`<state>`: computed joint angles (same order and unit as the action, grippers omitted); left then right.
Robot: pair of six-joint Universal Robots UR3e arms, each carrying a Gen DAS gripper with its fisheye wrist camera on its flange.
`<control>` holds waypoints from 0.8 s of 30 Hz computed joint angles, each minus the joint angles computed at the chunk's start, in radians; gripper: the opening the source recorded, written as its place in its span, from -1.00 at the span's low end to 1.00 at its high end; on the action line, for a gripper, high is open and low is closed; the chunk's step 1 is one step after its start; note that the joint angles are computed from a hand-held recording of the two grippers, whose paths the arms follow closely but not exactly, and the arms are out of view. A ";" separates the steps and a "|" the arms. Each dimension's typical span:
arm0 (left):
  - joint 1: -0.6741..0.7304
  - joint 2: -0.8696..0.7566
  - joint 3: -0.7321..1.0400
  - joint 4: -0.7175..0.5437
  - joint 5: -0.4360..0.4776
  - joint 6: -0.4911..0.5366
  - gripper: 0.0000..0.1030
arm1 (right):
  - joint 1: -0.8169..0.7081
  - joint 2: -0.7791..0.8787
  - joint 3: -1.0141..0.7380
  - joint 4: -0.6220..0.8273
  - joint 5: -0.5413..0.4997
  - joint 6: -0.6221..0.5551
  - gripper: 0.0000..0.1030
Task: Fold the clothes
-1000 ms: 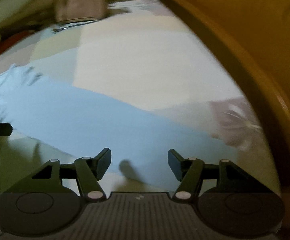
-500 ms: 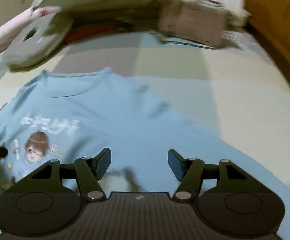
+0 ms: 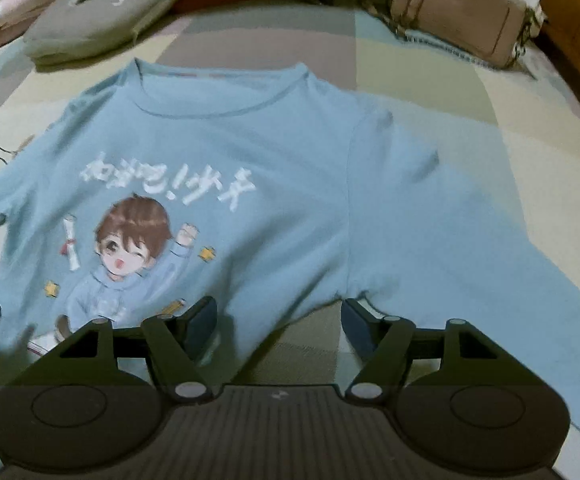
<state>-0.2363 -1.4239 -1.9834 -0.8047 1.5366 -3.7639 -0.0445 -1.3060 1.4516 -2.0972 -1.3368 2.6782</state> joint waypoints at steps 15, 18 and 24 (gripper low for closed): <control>0.256 0.480 -0.306 -0.232 0.116 -0.062 0.77 | 0.179 0.062 -0.189 0.052 0.091 -0.018 0.58; 0.421 0.696 -0.398 -0.311 0.019 -0.023 0.76 | 0.213 0.089 -0.241 0.079 0.100 -0.017 0.58; 0.555 0.882 -0.390 -0.494 -0.045 0.074 0.76 | 0.293 0.167 -0.386 0.171 0.146 -0.073 0.58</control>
<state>0.3187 -0.5423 -2.3738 -1.2986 1.4916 -3.6903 0.2486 -1.1394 1.0660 -1.9258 -1.1905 2.6052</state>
